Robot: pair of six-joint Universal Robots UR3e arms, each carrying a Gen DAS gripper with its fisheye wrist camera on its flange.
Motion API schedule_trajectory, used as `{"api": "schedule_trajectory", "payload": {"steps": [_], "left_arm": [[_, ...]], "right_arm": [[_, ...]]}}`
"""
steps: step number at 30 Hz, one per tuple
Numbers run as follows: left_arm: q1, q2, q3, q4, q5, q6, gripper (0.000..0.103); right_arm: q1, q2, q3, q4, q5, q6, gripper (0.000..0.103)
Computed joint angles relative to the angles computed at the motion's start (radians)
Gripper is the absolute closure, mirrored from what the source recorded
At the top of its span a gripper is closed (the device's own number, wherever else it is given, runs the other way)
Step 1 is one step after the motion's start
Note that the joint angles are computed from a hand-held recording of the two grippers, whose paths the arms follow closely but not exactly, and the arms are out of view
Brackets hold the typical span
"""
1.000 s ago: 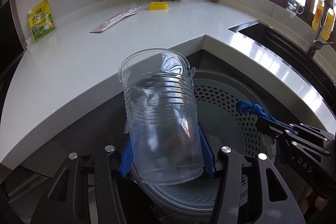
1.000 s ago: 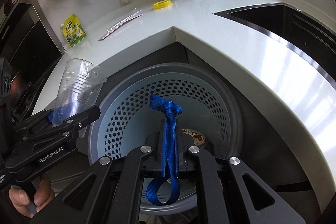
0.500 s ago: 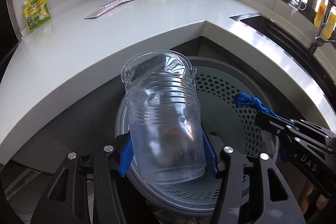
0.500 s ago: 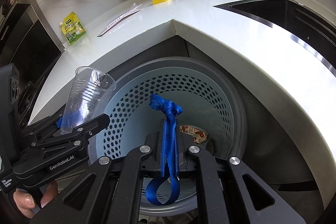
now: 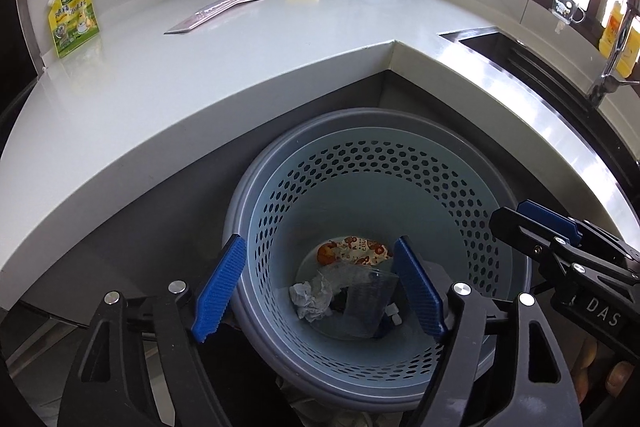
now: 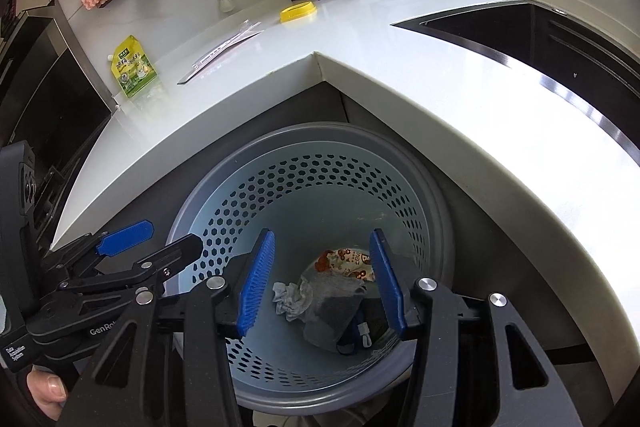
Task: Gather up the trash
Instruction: 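Open both tools to drop the cups and strap into the basket, then move both open tools back over the counter toward the packet and lid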
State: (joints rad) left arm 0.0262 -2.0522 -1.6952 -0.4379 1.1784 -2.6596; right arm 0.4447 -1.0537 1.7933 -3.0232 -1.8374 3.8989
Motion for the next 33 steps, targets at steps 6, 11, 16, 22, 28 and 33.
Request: {"api": "schedule_trajectory", "payload": {"steps": [6,11,16,22,28,33], "left_arm": [[0.005,-0.005,0.003,0.008,0.002,-0.006,0.023],[0.011,-0.006,0.002,0.027,0.001,-0.015,0.021],[0.020,-0.002,0.009,0.033,-0.006,-0.020,0.019],[0.043,0.003,0.036,0.037,-0.025,-0.038,0.015],[0.060,-0.009,0.112,0.001,-0.029,-0.062,0.013],[0.069,-0.034,0.195,-0.014,-0.027,-0.081,0.012]], "right_arm": [[-0.001,-0.002,0.005,-0.008,-0.002,0.006,0.055],[0.000,-0.010,0.021,-0.029,-0.012,0.010,0.055],[0.001,-0.019,0.033,-0.041,-0.024,0.015,0.053],[-0.011,-0.018,0.018,-0.039,-0.011,0.012,0.053],[-0.019,-0.016,-0.035,0.008,-0.016,-0.008,0.051],[-0.039,-0.010,-0.090,0.037,-0.003,-0.041,0.051]]}}
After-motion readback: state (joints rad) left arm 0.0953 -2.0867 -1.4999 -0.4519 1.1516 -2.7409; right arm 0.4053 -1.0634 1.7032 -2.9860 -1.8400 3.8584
